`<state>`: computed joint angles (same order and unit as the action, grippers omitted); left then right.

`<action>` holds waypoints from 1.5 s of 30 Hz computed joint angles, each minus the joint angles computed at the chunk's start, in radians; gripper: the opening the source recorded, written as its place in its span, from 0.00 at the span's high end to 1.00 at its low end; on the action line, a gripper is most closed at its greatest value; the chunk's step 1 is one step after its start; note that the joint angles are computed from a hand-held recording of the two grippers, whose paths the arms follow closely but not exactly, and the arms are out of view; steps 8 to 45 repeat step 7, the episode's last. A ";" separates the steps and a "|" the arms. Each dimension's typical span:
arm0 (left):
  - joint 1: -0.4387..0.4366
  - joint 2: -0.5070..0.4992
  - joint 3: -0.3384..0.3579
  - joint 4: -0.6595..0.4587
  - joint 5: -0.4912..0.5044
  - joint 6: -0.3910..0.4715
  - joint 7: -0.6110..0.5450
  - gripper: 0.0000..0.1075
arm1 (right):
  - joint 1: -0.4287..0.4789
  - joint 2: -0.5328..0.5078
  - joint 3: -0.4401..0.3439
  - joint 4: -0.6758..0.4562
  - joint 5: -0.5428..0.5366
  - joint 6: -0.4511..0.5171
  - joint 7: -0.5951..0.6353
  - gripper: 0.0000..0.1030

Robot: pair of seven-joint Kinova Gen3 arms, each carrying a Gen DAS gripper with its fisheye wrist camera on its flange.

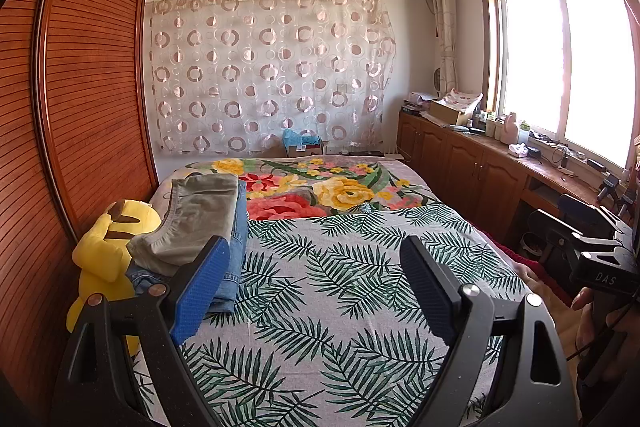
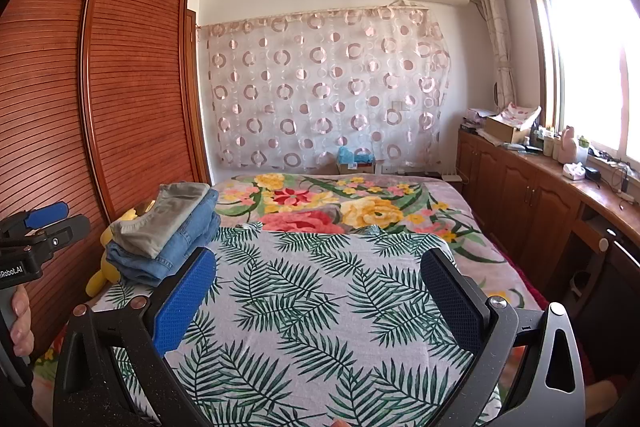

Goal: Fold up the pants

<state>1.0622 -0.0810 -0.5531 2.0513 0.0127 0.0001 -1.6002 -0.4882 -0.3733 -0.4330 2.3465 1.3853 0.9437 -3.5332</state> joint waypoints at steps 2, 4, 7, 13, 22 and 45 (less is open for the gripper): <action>0.001 0.000 -0.001 0.001 -0.001 -0.001 0.001 0.19 | 0.000 0.000 0.001 0.000 0.000 -0.001 -0.001 0.01; 0.015 0.001 -0.015 0.001 -0.005 -0.002 0.005 0.19 | -0.001 -0.001 0.001 -0.001 -0.002 -0.001 0.002 0.01; 0.021 0.001 -0.021 0.002 -0.015 -0.003 0.015 0.19 | 0.000 -0.002 0.001 -0.001 -0.002 -0.001 0.003 0.01; 0.021 0.001 -0.021 0.002 -0.015 -0.003 0.015 0.19 | 0.000 -0.002 0.001 -0.001 -0.002 -0.001 0.003 0.01; 0.021 0.001 -0.021 0.002 -0.015 -0.003 0.015 0.19 | 0.000 -0.002 0.001 -0.001 -0.002 -0.001 0.003 0.01; 0.021 0.001 -0.021 0.002 -0.015 -0.003 0.015 0.19 | 0.000 -0.002 0.001 -0.001 -0.002 -0.001 0.003 0.01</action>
